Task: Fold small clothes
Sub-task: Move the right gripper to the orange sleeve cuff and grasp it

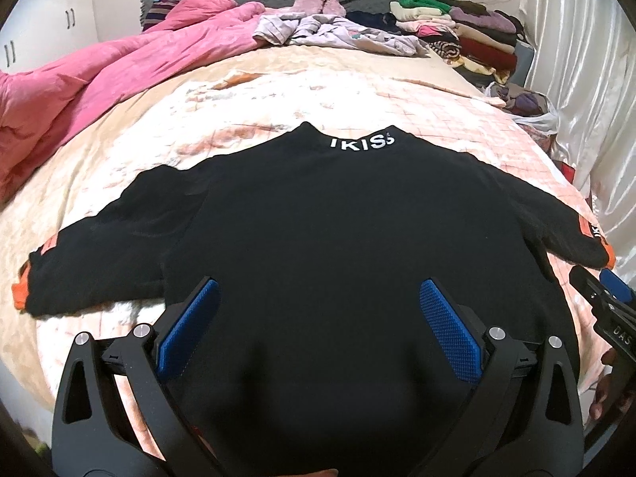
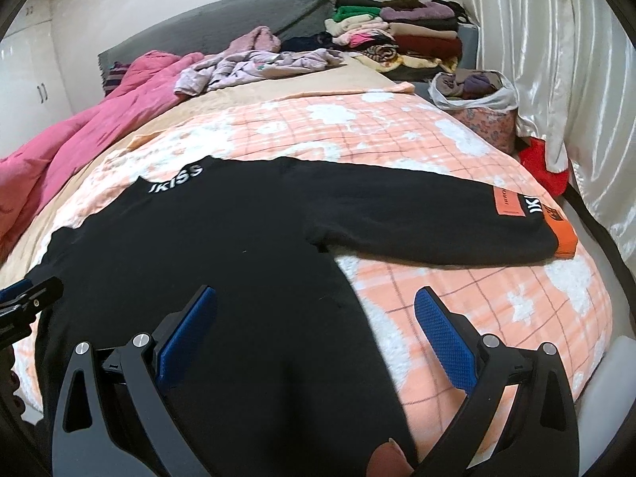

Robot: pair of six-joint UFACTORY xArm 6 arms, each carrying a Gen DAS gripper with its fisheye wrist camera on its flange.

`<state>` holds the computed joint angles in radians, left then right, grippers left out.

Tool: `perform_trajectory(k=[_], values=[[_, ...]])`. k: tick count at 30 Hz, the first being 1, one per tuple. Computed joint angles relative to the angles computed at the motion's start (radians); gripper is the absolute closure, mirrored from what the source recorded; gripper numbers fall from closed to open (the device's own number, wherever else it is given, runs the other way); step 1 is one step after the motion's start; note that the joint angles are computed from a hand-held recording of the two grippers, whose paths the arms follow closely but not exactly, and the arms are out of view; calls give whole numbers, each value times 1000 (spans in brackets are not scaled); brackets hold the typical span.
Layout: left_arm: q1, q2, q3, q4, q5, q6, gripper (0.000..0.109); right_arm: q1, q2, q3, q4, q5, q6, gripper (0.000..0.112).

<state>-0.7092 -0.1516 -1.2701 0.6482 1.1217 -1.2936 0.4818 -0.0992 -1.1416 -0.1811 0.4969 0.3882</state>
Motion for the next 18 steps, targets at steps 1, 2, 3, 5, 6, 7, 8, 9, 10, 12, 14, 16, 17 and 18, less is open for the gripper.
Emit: perform_trajectory(k=[1,2,3,5,6,7,8,9,10,12,14,16,17,18], values=[[3,6,-5,-1,-4,5,14,-6,2,1,-4,0,2,13],[7,13,-11,-4,-9,11,14,-11,6,-2,-6,1,5,13],[13,24,-20,-9,-15,20,14,-19,12,-7,-7,2,8,13],[19,35,-31,-14,-18,29,14,-33,24,-16,-10,8,15,13],[24,42,-35,-20,-25,37,14,-40,30,-21,-7,11,16,13],[28,49,-41,-26,-28,42,14,-47,34,-22,-4,9,15,13],[32,53,-44,-32,-32,46,14,-53,39,-25,-7,12,19,13],[40,58,-47,-40,-44,51,14,-61,46,-31,-10,16,23,13],[42,62,-48,-41,-47,52,14,-68,51,-34,-14,17,27,13],[49,74,-56,-45,-54,57,14,-81,63,-44,-14,25,28,13],[57,85,-63,-52,-63,64,14,-93,70,-48,-22,29,39,13],[65,100,-73,-60,-66,70,14,-110,83,-58,-31,37,55,13],[66,106,-77,-64,-68,73,14,-116,86,-59,-29,37,57,13],[71,115,-83,-68,-69,78,14,-123,92,-63,-24,38,54,13]])
